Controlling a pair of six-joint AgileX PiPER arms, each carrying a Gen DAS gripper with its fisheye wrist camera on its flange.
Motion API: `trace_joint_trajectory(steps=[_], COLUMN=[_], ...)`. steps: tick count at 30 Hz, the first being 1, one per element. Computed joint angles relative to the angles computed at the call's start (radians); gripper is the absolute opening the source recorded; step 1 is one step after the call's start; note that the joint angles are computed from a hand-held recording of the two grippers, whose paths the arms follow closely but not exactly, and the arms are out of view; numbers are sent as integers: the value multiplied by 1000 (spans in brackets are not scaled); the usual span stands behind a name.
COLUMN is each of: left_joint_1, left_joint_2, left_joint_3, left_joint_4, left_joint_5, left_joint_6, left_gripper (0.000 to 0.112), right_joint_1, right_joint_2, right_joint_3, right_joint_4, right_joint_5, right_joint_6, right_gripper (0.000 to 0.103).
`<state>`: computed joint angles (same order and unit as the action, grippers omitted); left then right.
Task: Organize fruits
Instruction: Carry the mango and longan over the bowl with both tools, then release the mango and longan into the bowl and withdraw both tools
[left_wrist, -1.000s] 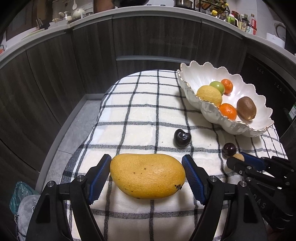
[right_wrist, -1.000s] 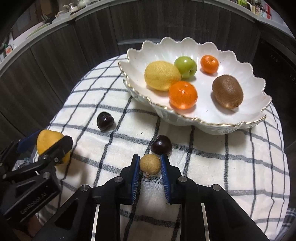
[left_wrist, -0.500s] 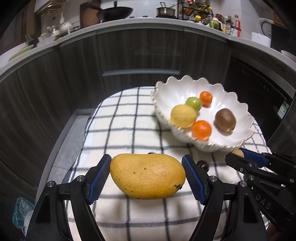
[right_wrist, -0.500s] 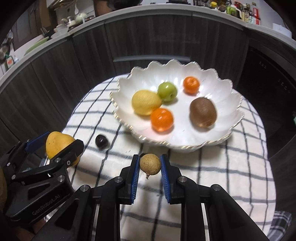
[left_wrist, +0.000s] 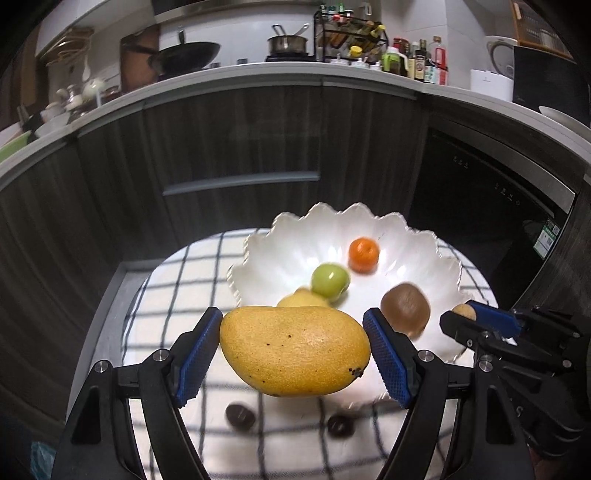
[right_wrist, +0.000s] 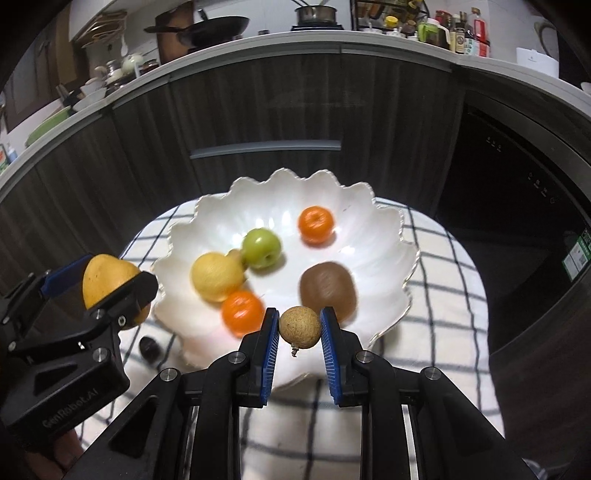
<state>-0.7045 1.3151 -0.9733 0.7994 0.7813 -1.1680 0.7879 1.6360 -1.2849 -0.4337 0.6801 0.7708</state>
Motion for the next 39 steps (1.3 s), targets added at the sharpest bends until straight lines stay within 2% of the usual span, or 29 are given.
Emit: trace_joint_trajectory(steps=[12,21,33,39], left_joint_1=[135,219,245,232], left_joint_2=[204,314,381,389], left_joint_3=[-181,-263,-277,-275], left_joint_4=[-119,-248,-345,-308], left_joint_5=[-152,-217,-224,-201], left_joint_6=[218,364,444,424], left_gripper=[78,78,78,78], right_joint_1=[-130,-193,-207,-205], right_joint_2=[122,248,329,324], right_joint_3=[-141,-279,-341,-328], right_joint_4=[85,191,205,184], right_joint_5=[-1,23,52,52], right_joint_6=[-156,-268,-309,-291], right_gripper=[24,24,24,25])
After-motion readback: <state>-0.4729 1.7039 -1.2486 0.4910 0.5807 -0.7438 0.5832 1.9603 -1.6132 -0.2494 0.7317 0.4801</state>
